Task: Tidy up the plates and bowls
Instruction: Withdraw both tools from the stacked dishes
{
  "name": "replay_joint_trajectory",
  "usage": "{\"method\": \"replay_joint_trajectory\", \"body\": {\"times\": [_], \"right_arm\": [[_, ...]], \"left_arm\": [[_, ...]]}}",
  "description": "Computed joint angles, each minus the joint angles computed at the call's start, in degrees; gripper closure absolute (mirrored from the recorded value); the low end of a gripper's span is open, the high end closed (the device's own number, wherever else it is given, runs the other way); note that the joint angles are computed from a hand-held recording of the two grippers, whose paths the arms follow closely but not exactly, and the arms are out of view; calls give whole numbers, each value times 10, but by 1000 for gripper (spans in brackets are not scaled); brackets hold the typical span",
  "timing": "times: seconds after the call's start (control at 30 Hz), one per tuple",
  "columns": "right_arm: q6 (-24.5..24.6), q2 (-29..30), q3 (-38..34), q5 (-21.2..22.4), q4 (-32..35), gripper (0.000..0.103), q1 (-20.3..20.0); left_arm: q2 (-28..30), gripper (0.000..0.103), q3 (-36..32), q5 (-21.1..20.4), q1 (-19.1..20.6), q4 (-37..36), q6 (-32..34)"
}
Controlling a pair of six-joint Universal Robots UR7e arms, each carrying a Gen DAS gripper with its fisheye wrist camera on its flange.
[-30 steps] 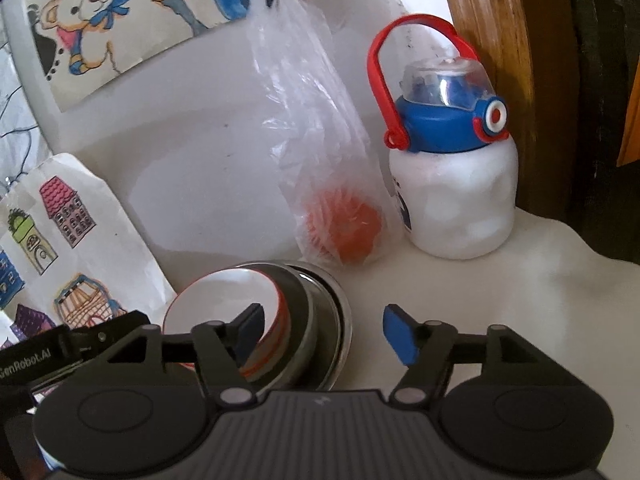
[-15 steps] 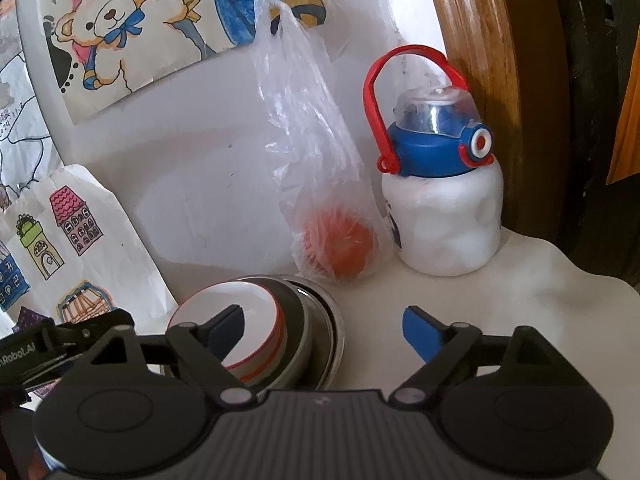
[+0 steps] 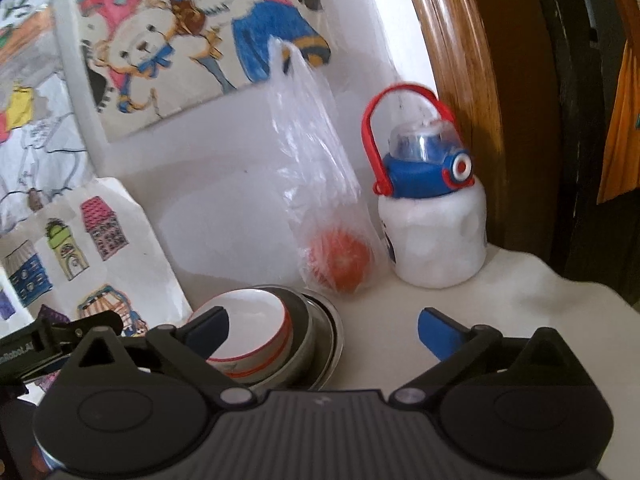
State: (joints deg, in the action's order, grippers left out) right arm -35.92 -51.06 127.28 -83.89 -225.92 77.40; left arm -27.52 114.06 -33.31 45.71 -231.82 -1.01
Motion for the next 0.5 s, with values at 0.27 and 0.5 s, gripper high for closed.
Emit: {"method": "replay_joint_trajectory", "body": {"times": [0.27,0.5], "right_arm": [[-29,2,80,36,-128,0,-17],[-60,21,161,63,-251,0,-34]], "left_arm": [[11,1,38,47,-41,-64,29],[25,1,95,107,-99,-138,46]]}}
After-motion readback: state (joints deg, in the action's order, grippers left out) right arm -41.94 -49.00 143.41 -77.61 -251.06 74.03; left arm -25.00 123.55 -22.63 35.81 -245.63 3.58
